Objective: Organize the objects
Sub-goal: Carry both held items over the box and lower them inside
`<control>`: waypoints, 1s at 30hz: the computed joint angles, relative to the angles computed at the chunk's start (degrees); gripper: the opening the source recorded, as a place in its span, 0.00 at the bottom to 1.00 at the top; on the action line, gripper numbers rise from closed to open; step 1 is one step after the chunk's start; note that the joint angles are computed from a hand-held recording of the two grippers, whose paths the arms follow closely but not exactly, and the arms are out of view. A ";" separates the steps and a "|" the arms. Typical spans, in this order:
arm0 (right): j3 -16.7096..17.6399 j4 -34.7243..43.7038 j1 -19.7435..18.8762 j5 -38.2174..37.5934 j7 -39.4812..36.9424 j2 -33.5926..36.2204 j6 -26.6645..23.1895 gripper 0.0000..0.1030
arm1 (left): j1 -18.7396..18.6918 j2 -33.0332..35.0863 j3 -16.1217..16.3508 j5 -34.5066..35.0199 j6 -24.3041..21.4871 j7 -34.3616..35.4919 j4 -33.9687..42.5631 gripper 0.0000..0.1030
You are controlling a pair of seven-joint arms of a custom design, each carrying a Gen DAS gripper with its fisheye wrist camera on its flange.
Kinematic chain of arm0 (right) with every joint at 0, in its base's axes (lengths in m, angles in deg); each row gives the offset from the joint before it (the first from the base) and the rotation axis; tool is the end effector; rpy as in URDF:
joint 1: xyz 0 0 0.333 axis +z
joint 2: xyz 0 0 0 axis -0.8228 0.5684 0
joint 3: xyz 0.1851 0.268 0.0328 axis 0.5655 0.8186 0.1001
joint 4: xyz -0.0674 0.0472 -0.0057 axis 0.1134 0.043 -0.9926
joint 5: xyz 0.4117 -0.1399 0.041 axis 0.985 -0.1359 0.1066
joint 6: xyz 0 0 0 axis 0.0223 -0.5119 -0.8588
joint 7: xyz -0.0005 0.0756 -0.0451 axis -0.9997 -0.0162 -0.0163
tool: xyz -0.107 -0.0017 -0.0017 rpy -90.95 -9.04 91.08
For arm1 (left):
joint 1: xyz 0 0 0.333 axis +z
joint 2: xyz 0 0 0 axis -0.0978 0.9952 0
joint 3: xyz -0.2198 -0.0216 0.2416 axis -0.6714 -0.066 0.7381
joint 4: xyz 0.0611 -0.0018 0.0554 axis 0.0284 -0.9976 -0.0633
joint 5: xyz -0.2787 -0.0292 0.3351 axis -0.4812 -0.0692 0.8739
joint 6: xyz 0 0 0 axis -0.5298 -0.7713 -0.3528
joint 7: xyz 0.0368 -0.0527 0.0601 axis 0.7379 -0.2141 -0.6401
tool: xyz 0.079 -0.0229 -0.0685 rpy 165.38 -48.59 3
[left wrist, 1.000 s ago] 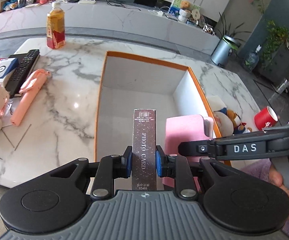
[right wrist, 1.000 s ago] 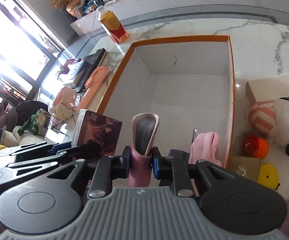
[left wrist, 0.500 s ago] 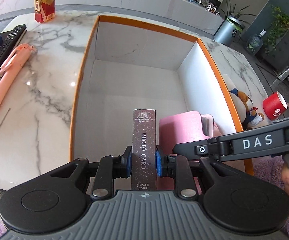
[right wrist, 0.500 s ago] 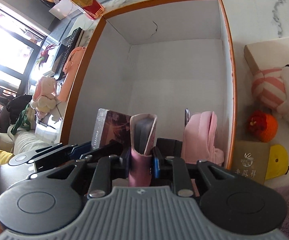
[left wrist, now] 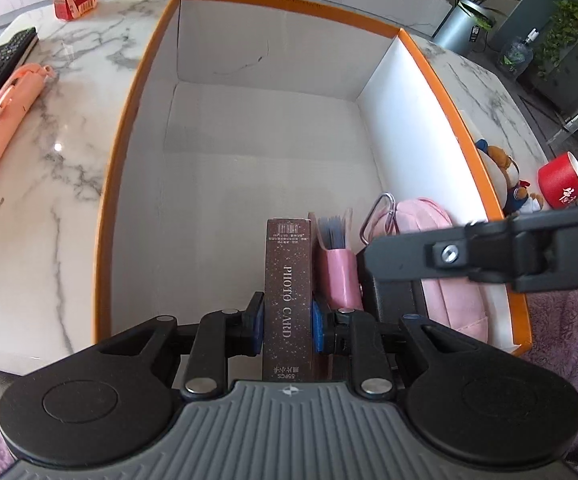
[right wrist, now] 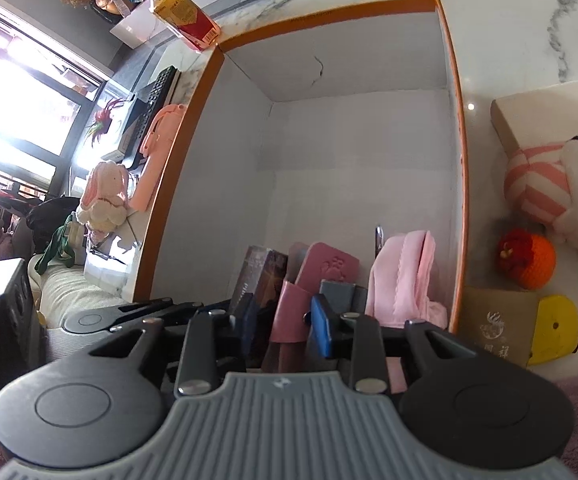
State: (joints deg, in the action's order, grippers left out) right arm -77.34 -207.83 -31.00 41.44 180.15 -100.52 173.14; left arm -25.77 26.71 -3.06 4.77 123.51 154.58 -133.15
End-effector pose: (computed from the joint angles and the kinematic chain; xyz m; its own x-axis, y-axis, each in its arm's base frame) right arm 0.4280 0.2711 0.4256 -0.2797 -0.8370 -0.4704 -0.8373 0.4524 -0.3071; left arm 0.4313 -0.2205 0.3750 -0.4746 -0.8399 0.2633 -0.8549 0.3686 -0.3652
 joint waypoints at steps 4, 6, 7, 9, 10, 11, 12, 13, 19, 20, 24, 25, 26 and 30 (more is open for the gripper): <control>2.74 -0.91 -3.49 -6.24 4.83 -1.99 -0.41 0.37 | -0.03 0.07 0.23 -0.94 -0.91 0.29 0.02 0.25; 3.31 -1.36 -4.29 -8.18 6.47 -2.66 -0.43 0.38 | 0.03 -0.09 0.45 -1.62 -1.28 0.37 -0.12 0.25; 3.48 -1.60 -4.54 -8.97 7.09 -2.94 -0.48 0.38 | 0.01 -0.24 0.59 -2.15 -1.38 0.56 -0.25 0.26; 3.42 -1.81 -4.59 -9.90 7.71 -3.12 -0.61 0.39 | 0.04 -0.63 0.90 -3.01 -1.65 1.07 -0.49 0.26; 3.35 -2.03 -4.49 -10.10 7.97 -3.26 -0.57 0.39 | 0.05 -0.86 1.16 -3.69 -1.95 1.33 -0.57 0.26; 3.26 -2.24 -4.38 -10.23 8.19 -3.37 -0.46 0.39 | 0.10 -1.08 1.49 -4.46 -2.43 1.59 -0.61 0.26; 3.19 -2.44 -4.29 -10.34 8.37 -3.47 -0.31 0.39 | 0.06 -1.05 1.54 -5.14 -2.71 1.67 -0.49 0.26; 3.17 -2.68 -4.22 -10.46 8.55 -3.61 -0.16 0.39 | 0.21 -1.30 1.59 -5.46 -3.04 1.73 -0.56 0.26; 3.16 -3.92 -4.15 -10.82 9.32 -4.34 0.96 0.38 | 0.81 -1.79 1.98 -8.11 -4.99 1.36 -0.62 0.24; 3.17 -4.06 -4.13 -10.85 9.40 -4.37 1.07 0.38 | 0.77 -1.85 1.84 -8.49 -4.74 1.57 -0.76 0.24; 3.06 -4.38 -3.88 -10.68 9.48 -4.31 1.40 0.38 | 0.80 -1.74 1.21 -8.52 -4.04 1.06 -0.84 0.24; 3.19 -4.52 -3.94 -10.83 9.57 -4.49 1.46 0.38 | 0.82 -1.75 1.18 -8.48 -3.96 0.94 -0.84 0.24; 3.48 -4.64 -4.21 -11.21 9.83 -4.72 1.48 0.38 | 0.73 -1.88 1.23 -8.80 -3.65 1.06 -0.96 0.24; 5.40 -5.44 -6.22 -14.12 12.20 -6.45 1.23 0.38 | 0.54 -2.44 1.77 -10.36 -3.38 1.74 -1.03 0.26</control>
State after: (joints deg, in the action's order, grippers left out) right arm -71.93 -213.27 -37.22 27.32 192.34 -106.97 174.37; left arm -25.23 24.26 -1.29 -5.58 120.14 156.32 -134.18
